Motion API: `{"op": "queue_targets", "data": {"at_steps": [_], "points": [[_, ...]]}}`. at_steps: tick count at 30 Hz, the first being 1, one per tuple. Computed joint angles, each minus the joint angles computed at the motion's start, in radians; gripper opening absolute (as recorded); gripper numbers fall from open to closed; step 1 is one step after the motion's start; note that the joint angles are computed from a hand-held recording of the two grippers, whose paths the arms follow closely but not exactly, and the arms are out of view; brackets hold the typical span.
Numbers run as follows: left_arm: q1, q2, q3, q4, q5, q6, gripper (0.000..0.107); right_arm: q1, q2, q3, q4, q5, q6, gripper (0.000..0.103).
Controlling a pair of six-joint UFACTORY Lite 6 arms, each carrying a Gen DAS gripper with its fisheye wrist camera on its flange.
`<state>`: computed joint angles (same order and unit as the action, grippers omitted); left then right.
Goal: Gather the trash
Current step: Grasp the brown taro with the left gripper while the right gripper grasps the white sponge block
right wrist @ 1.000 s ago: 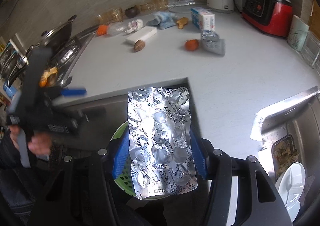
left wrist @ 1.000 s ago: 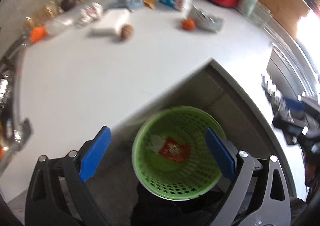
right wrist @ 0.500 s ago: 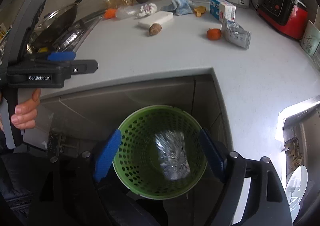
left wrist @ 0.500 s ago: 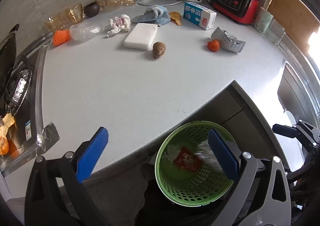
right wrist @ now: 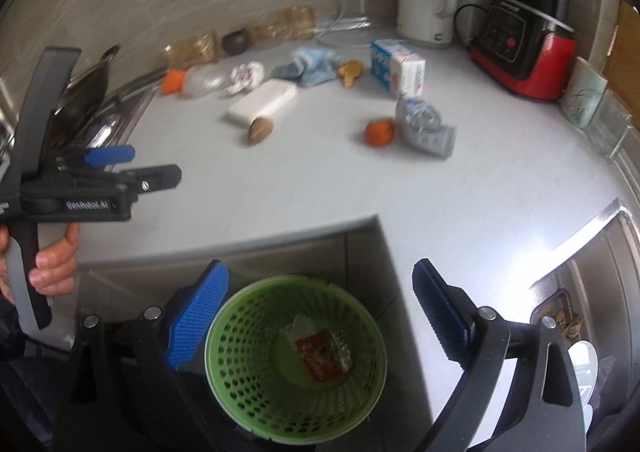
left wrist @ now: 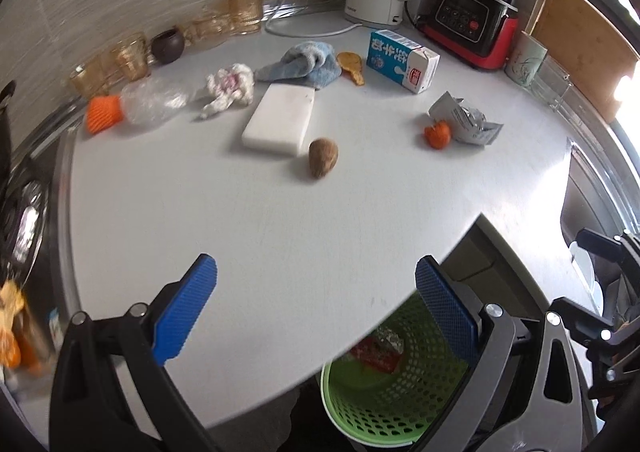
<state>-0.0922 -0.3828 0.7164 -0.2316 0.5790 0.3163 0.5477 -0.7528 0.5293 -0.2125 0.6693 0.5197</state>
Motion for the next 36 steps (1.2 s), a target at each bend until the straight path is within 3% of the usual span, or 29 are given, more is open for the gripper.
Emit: {"op": "queue_targets", "data": {"at_steps": [12,16,23,32,36], "points": [[0.001,0.410,0.218,-0.288,-0.157,0.271,0.094,-0.093,0.215,0.133,-0.062,-0.079,0.077,0.096],[-0.024,0.511,0.280,-0.291,-0.183,0.249,0.083,-0.139,0.268,0.153,-0.021,-0.113,0.019,0.096],[-0.081,0.638,0.363,-0.171,-0.235,0.101,0.077,-0.230,0.338,0.175,0.098,-0.171,-0.147,0.096],[-0.103,0.721,0.425,-0.085,-0.246,-0.009,0.053,-0.331,0.389,0.202,0.242,-0.204,-0.355,0.096],[-0.114,0.725,0.430,-0.008,-0.260,-0.069,0.036,-0.356,0.404,0.201,0.288,-0.217,-0.411,0.096]]}}
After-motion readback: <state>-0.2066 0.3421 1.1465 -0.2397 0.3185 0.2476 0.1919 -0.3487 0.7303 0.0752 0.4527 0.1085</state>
